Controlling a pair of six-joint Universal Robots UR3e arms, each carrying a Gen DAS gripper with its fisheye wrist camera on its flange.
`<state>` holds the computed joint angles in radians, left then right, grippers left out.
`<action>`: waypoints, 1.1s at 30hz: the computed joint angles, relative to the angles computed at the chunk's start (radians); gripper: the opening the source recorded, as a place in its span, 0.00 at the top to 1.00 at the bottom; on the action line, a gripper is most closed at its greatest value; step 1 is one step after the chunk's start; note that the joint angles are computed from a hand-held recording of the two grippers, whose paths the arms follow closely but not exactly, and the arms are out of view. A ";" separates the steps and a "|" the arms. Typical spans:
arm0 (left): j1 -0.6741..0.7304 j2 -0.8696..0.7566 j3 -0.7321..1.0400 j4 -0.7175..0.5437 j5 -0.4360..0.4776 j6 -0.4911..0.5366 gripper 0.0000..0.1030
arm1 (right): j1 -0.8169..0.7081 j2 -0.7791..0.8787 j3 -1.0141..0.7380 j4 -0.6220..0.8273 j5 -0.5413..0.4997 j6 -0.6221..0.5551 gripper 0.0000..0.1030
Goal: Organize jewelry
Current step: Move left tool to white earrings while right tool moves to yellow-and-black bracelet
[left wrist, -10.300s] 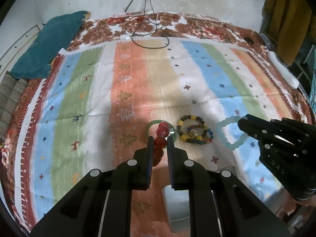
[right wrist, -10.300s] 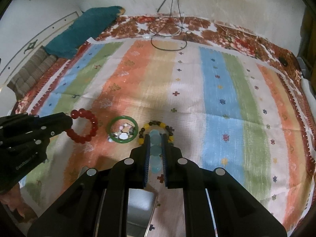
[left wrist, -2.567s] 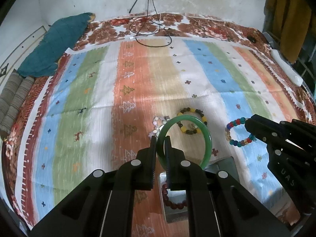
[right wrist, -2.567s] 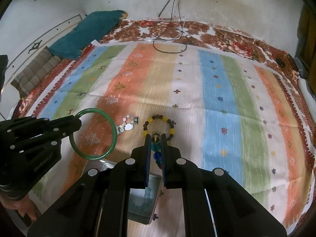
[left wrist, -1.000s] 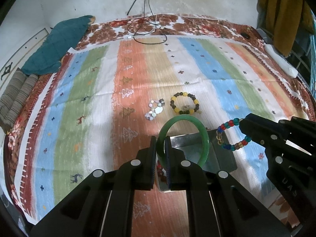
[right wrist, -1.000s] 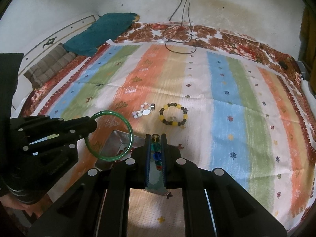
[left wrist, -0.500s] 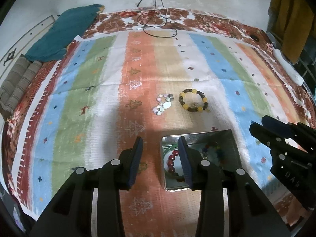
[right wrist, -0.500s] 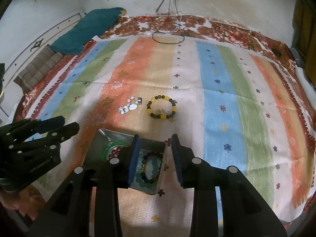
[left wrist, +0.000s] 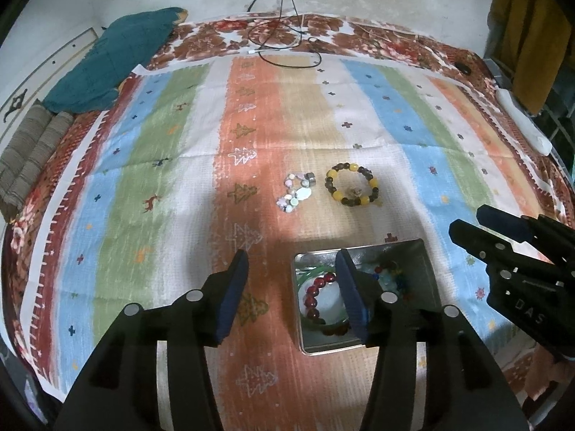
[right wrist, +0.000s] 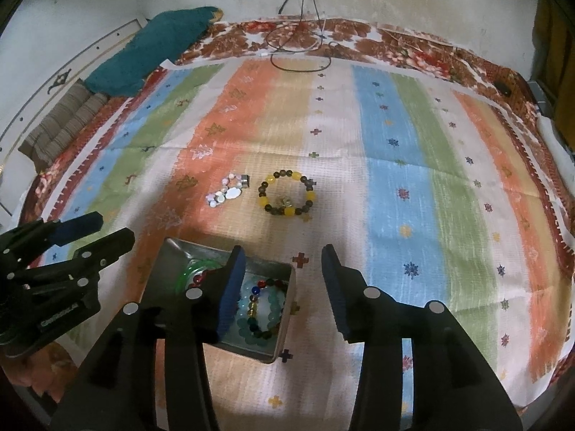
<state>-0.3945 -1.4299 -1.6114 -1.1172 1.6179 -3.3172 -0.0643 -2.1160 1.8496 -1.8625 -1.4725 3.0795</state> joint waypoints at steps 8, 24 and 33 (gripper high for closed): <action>0.018 -0.088 0.070 0.001 0.004 0.011 0.41 | 0.020 0.089 -0.026 -0.047 -0.052 0.006 0.47; 0.067 -0.273 0.242 -0.050 0.014 0.070 0.35 | -0.035 0.234 -0.079 -0.076 -0.038 -0.014 0.31; 0.085 -0.371 0.319 -0.074 0.015 0.093 0.32 | -0.052 0.315 -0.117 -0.099 -0.025 -0.009 0.26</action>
